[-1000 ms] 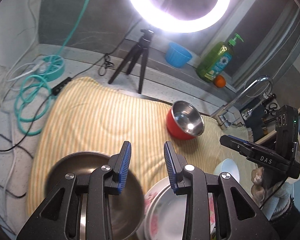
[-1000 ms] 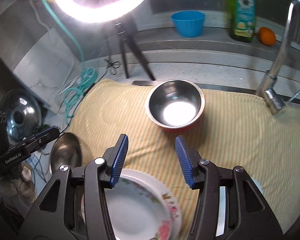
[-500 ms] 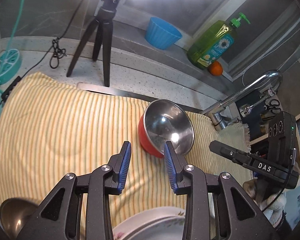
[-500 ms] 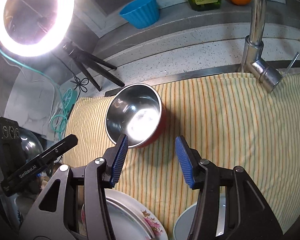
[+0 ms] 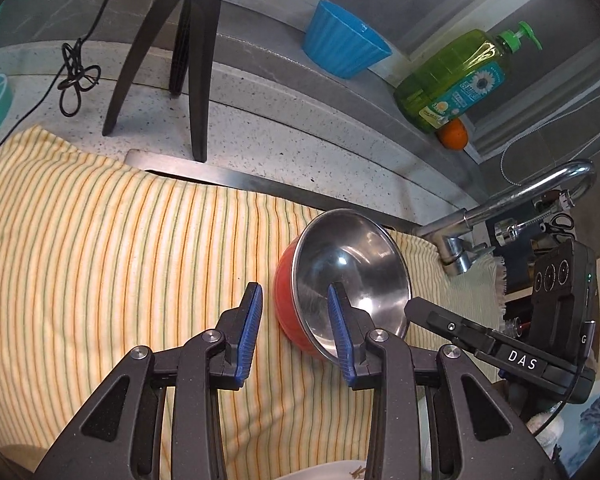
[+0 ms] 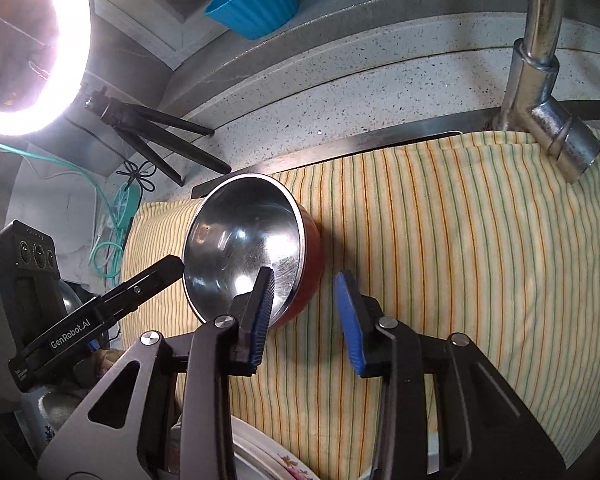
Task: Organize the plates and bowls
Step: 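Move the left tool to the red-bottomed steel bowl and grasp its rim, then carry the red-bottomed bowl into the large steel bowl and release it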
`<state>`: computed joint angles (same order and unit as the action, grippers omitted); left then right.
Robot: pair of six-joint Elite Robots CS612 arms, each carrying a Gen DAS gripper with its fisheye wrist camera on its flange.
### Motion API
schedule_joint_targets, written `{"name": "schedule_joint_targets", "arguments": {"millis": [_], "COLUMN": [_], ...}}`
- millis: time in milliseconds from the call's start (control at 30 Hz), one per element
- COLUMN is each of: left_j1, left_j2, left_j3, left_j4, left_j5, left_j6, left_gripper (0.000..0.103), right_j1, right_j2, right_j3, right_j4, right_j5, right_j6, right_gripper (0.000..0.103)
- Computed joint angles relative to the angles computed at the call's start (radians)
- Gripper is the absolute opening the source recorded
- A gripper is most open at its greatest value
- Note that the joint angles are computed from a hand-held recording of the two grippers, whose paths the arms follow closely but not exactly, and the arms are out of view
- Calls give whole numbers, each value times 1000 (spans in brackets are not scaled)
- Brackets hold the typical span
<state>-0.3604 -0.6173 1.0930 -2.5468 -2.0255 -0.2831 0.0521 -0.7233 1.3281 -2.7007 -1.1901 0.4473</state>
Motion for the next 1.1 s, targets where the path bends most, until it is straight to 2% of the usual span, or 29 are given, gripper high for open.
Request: {"name": "schedule_joint_targets", "arguments": {"millis": [200,267,300,733,1100], "left_j1": [-3,-4,-5,-4,11], "left_j2": [10,13,14,2,-90], "left_j3": [-16,-21,-22,0,140], "left_j4": [3,7,11,-16,-159], "left_j5": [1,-5,0,-5,-18], "left_j6": [12,20,27,26,11], "left_gripper": [29,18,17,16,16], "right_j1": [0,1,2,11,21], "right_j2": [16,20,21,10,-56], "right_j3": [-25,-32,-34,-31,50], "right_j4": [27,36,38,44,-21], "right_j5": [10,12,14,-9,33], "right_j6": [-8,-12,-15,-46,-68], "right_gripper": [20,16,15,14,15]}}
